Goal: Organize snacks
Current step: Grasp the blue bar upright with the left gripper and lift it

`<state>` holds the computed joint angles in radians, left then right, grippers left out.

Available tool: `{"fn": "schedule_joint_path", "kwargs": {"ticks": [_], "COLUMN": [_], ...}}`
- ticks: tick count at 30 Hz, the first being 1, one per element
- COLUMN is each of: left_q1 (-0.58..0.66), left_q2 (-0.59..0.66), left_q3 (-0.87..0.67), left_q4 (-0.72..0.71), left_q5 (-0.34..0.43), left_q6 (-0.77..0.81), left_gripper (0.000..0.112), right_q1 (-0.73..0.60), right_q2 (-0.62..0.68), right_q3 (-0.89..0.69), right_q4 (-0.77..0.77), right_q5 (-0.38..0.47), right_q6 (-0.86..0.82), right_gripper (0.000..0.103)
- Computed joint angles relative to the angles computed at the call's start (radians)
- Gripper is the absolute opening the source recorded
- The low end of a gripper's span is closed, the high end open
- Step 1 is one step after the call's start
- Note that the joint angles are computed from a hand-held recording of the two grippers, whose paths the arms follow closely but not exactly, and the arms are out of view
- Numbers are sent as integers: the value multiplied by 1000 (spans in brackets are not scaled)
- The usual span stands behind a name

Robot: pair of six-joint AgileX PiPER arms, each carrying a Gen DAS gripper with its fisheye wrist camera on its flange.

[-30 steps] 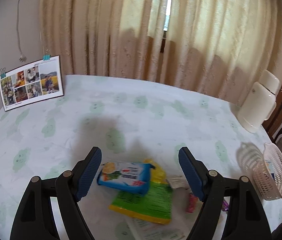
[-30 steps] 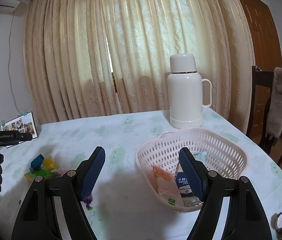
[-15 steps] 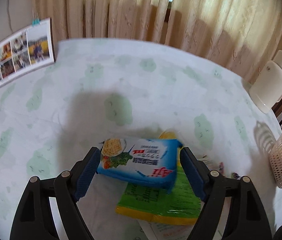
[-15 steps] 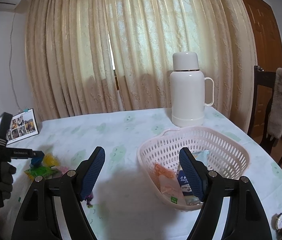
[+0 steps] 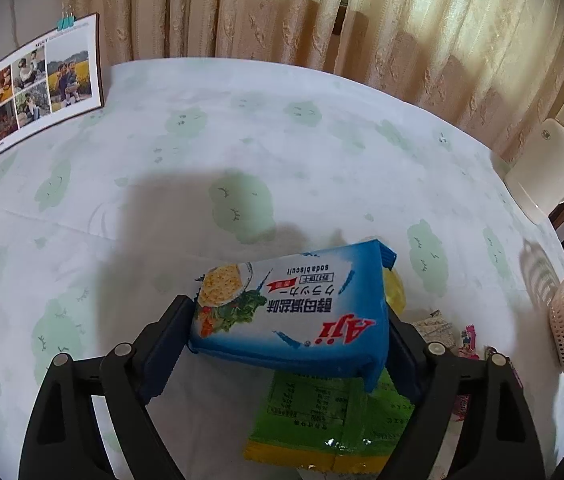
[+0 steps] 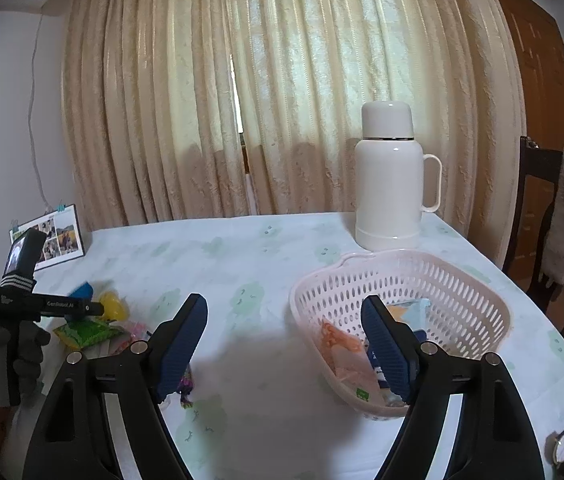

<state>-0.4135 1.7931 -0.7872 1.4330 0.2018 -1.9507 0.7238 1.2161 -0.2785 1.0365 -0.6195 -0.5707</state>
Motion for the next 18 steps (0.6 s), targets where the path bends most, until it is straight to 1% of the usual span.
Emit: {"fn": "schedule_joint_path", "kwargs": {"ticks": [1, 2, 3, 7, 8, 9, 10, 15, 18], "left_q1": [-9, -14, -13, -11, -15, -21, -22, -27, -29], "left_q2": [2, 4, 3, -6, -11, -18, -25, -78, -111], "left_q3": [-2, -7, -7, -4, 0, 3, 7, 42, 65], "left_q4": [0, -33, -40, -51, -45, -49, -51, 39, 90], "left_q5": [17, 24, 23, 41, 51, 65, 68, 89, 95], "left_q6": [2, 44, 53, 59, 48, 48, 49, -58, -120], "left_gripper": [70, 63, 59, 50, 42, 31, 29, 20, 18], "right_q1": [2, 5, 9, 17, 15, 15, 15, 15, 21], "right_q2": [4, 8, 14, 39, 43, 46, 50, 63, 76], "right_q3": [-2, -4, -6, -15, -18, -19, -20, -26, -32], "right_q4": [0, 2, 4, 11, 10, 9, 9, 9, 13], "right_q5": [0, -2, -4, -9, -7, -7, -7, -1, -1], "right_q6": [-1, -4, -7, -12, -13, -14, -14, -19, -27], "right_gripper": [80, 80, 80, 80, 80, 80, 80, 80, 80]}}
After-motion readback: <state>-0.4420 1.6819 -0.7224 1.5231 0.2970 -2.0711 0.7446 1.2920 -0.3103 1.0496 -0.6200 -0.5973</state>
